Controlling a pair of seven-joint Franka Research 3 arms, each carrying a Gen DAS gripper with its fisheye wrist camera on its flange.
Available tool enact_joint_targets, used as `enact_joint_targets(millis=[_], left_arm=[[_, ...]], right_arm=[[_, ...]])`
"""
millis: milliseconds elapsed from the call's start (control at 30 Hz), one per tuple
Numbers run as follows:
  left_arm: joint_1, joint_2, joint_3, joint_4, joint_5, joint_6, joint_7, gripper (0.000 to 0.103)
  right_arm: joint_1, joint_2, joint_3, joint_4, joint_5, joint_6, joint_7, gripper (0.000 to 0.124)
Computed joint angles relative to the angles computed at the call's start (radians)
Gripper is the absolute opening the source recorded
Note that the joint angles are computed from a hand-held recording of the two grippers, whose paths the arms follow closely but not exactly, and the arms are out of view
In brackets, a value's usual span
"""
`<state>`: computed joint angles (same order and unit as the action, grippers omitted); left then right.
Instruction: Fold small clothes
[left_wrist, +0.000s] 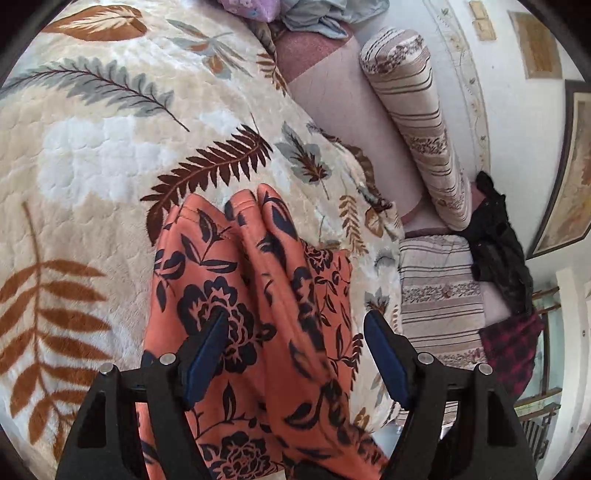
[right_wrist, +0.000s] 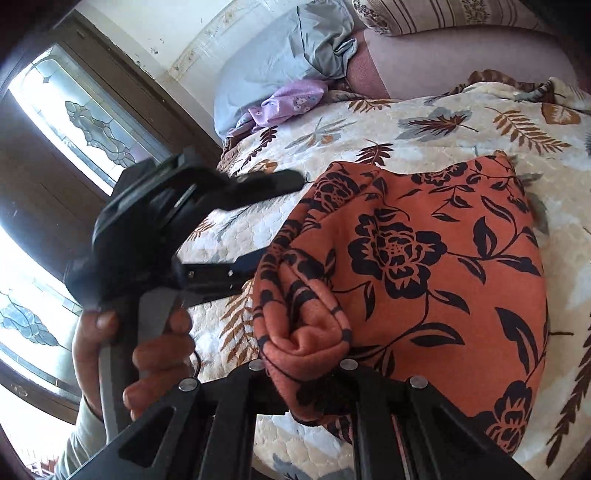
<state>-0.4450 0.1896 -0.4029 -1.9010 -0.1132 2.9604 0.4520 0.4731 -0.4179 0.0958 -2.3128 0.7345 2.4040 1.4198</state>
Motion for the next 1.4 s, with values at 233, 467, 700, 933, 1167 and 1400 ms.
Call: enact_joint_targets(millis=[233,467,700,933,1167,1400], left_arm=[[-0.037,0.105,0.05,0.238,0.153,-0.287,0.084,0.016],[0.009,0.057,0.044,0.146,0.139,-0.352,0.275,0.017],[0.049,0.021,0.034,0.027,0.011,-0.254,0.367,0.021],[-0.032,0.001,0.112,0.081,0.273,-0.423,0.135,0.051],[-0.084,-0.135,0.059,0.042,0.478,-0.491,0.006,0.045],[-0.157,-0.11,0.011,0.017,0.462,-0.717,-0.003,0.048]], right_arm=[[-0.006,-0.003,0.026,0.018,-0.081,0.016,0.0,0.009],[0.029,0.061,0.073,0.027,-0.152,0.068,0.007,0.013],[0.103,0.072,0.048,-0.025,-0.053,0.107,-0.084,0.05],[0.13,0.019,0.026,-0.054,0.033,0.076,-0.142,0.068],[0.119,-0.118,-0.025,-0.141,0.153,-0.027,-0.225,0.069],[0.013,-0.349,-0.087,-0.284,0.145,-0.117,-0.169,0.069]])
